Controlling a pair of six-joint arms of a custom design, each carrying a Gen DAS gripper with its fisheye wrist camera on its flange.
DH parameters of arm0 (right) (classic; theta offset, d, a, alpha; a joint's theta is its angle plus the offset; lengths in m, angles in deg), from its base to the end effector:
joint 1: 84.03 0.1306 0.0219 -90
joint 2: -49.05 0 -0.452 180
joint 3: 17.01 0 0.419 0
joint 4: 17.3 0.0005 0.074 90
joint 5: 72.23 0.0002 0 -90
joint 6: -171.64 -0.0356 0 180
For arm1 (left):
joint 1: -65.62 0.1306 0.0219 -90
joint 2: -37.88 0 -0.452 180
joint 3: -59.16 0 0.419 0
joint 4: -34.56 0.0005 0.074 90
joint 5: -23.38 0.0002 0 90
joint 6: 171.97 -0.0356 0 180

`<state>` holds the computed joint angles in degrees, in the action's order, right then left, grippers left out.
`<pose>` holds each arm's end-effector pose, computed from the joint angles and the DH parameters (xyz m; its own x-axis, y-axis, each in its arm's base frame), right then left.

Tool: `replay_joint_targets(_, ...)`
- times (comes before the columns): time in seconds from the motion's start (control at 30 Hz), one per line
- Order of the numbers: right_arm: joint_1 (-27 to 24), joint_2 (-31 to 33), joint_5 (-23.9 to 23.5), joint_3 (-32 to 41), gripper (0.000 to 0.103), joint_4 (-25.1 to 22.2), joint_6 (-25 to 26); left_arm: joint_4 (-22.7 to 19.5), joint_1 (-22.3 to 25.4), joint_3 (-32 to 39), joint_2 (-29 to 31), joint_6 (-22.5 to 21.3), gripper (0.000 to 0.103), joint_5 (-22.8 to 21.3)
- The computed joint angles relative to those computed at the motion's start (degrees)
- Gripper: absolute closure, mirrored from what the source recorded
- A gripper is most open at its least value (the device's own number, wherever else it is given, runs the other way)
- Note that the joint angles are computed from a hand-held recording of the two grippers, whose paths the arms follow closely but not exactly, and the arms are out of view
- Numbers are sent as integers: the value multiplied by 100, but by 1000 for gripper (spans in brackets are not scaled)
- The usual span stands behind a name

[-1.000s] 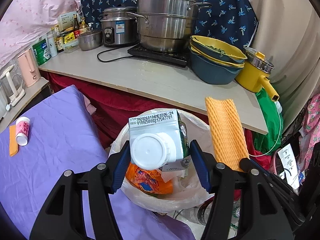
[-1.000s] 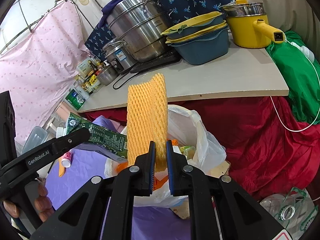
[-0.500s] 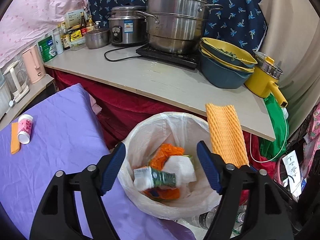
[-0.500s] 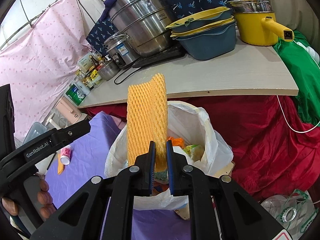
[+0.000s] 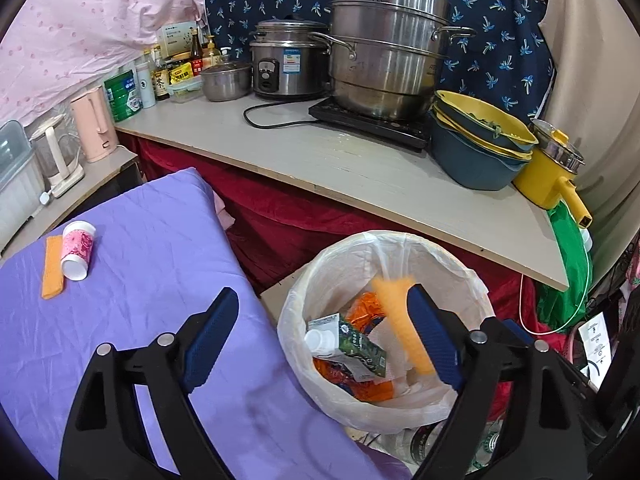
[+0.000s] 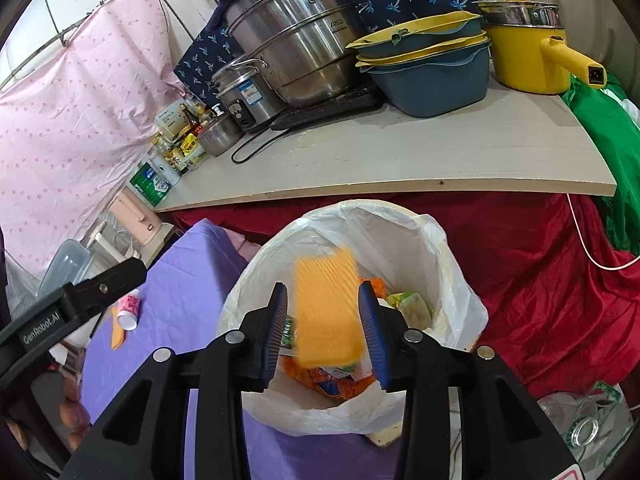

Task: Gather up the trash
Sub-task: 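Open the left tool to drop the carton while the right tool releases the pad, then move both open tools back toward the pink cup and last orange pad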

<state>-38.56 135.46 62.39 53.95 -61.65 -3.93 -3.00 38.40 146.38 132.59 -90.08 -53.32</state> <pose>0.3318 0.3010 0.3841 -0.3057 0.7012 -0.6441 0.5842 0.6723 0.4546 0.4861 -0.2598 0.4494 -0.5399 0.4321 -0.7224 0.6726 0.7375 -0.0615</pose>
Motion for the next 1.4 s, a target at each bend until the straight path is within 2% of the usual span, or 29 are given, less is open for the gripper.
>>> replay_joint_targets(0.07,4,24,2,50,65,22,33,0,28,-6,-3,0,21,-22)
replay_joint_targets(0.2,68,76,129,199,57,-45,125,-5,107,-20,-10,3,20,-17)
replay_joint_targets(0.57,117,335,183,641,53,-45,508,18,455,-68,-51,85,20,20)
replay_joint_targets(0.97,114,772,-22,1123,49,206,1024,-13,917,-39,-18,151,20,53)
replay_joint_targets(1.4,95,1375,-357,1821,46,410,1659,36,1510,-3,88,188,15,40)
